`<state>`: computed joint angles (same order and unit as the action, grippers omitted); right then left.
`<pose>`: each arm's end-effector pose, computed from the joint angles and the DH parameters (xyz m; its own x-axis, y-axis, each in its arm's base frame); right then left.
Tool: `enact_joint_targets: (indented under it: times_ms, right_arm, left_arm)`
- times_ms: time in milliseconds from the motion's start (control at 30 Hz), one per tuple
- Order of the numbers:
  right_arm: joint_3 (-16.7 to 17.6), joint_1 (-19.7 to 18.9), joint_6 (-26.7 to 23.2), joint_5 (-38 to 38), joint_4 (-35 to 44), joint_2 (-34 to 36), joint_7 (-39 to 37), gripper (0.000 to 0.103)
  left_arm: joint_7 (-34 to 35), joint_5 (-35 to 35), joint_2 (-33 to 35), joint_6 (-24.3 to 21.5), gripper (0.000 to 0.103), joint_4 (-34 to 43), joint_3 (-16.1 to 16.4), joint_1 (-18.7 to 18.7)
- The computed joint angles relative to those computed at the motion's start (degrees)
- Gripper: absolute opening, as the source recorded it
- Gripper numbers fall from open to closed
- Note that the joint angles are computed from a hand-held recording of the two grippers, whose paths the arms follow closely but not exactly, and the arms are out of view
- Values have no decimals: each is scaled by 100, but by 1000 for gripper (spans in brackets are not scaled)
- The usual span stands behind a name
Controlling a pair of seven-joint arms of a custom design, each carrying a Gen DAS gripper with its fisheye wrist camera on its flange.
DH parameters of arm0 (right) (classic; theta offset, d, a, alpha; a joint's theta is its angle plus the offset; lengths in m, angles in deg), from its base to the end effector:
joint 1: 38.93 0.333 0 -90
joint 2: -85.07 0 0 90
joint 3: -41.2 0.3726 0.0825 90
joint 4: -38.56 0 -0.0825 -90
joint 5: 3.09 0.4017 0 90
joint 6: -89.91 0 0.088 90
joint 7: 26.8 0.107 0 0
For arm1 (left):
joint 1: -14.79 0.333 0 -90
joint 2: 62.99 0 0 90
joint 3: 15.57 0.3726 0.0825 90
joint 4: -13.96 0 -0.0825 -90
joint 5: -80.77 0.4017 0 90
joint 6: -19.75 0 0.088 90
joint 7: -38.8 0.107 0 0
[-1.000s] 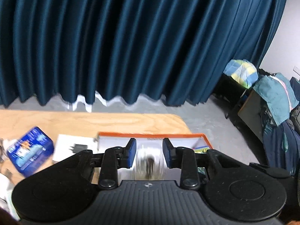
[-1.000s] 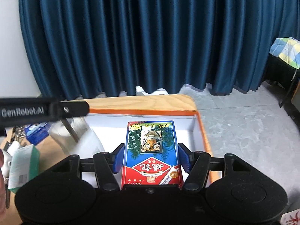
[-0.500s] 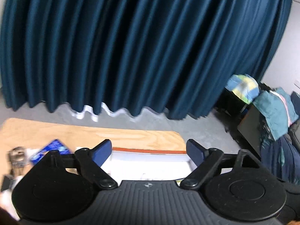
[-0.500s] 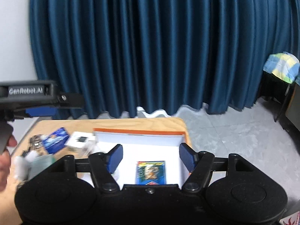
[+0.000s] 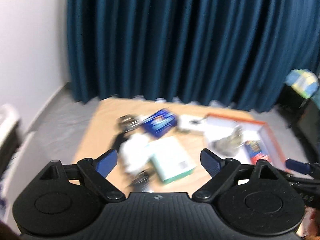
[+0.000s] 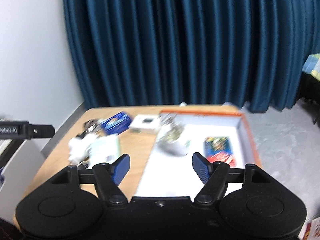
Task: Organize rigid objects
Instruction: 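Move both tools back toward the remaining objects on the table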
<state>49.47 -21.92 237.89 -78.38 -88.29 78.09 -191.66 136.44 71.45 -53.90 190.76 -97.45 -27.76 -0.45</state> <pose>0.4867 0.2519 0.5188 -0.2991 -0.9452 -0.1308 -0.4771 0.2669 -0.8373 0.6002 -0.2884 0.5560 -0.4593 -0.8855 0.0705 -0.5860 0.2424 -0.7732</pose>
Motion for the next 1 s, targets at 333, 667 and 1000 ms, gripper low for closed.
enact_joint_targets:
  times_ms: [333,667,1000]
  right_arm:
    - [83,386,7,118,321,458,-122,82]
    - [-28,532,35,219,489,654,-278,82]
    - [-107,611,178,224,640,831,-401,82]
  left_arm:
    - [-195,-191,-163,-132,92,-502,143,344]
    - [-55,-338,-191,-28,92,-733,40,331]
    - [-856,671,-192,59,94,-809,258,15]
